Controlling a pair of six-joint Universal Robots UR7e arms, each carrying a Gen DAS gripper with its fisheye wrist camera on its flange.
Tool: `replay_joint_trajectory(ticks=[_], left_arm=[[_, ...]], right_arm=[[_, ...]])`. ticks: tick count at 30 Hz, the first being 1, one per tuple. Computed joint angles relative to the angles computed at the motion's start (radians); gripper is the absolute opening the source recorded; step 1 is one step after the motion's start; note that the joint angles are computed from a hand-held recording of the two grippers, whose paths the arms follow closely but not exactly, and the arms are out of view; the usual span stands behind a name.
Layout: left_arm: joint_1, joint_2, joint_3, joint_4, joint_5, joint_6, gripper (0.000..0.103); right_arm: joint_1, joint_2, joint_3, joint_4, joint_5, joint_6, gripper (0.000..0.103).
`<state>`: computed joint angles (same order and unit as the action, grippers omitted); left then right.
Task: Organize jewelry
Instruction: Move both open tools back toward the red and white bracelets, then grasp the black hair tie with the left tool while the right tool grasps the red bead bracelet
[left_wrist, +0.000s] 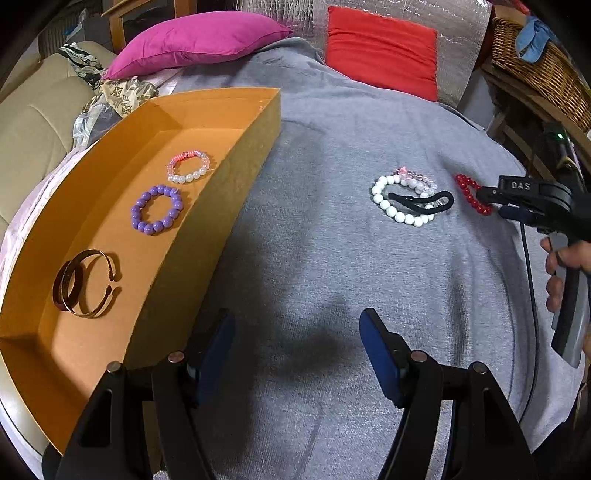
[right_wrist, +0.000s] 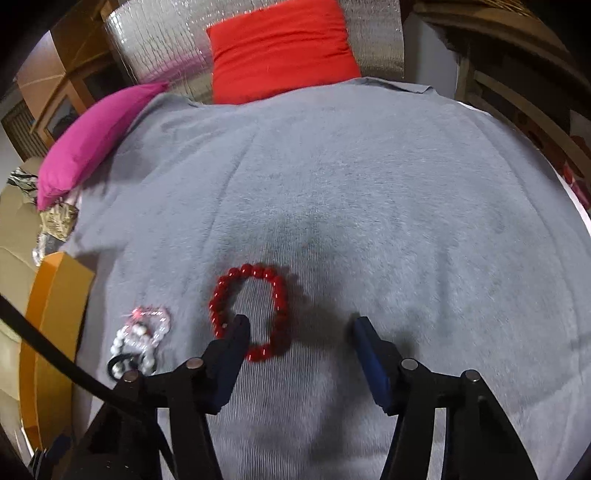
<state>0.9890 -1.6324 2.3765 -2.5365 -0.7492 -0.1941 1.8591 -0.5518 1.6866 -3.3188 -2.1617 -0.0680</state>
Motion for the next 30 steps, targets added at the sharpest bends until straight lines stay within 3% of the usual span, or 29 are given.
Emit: replay_joint_trajectory(ticks=[3,4,5,7,18,26,27,29,30], left_arm=[[0.002,0.013,-0.008,-0.014,0.000,0.005,0.071],[0.002,0.020,-0.012,-0.020,-0.001,0.010,0.071],[0.002,0.028,-0.019,-0.027,-0.005,0.015,0.071],[0.003,0.048,-0.036,-0.036,-0.018,0.023,0.071],[0.044,0.216,-0.186,-0.052,-0.166,0.056,0.071],[0.046,0.305,-0.248,-0.071,-0.198,0.032,0.070],[0.046,0.313,-0.254,-0.073,-0.197,0.028,0.067],[0.053,0.332,-0.272,-0.061,-0.205,0.017,0.051],[0.059,0.338,-0.279,-0.050,-0.209,0.010,0.036]], right_arm=[[0.011,0.025,-0.046,0.049,-0.042,-0.017,0.047],[0.015,0.033,-0.059,0.061,-0.058,-0.030,0.039],[0.019,0.033,-0.060,0.065,-0.067,-0.039,0.022],[0.020,0.022,-0.048,0.066,-0.070,-0.033,0.010],[-0.030,-0.079,0.187,-0.123,0.019,-0.051,0.010],[-0.052,-0.095,0.232,-0.178,0.067,-0.071,0.010],[-0.053,-0.096,0.236,-0.183,0.071,-0.074,0.010],[-0.057,-0.100,0.247,-0.192,0.078,-0.077,0.010],[-0.057,-0.103,0.252,-0.197,0.083,-0.077,0.010]])
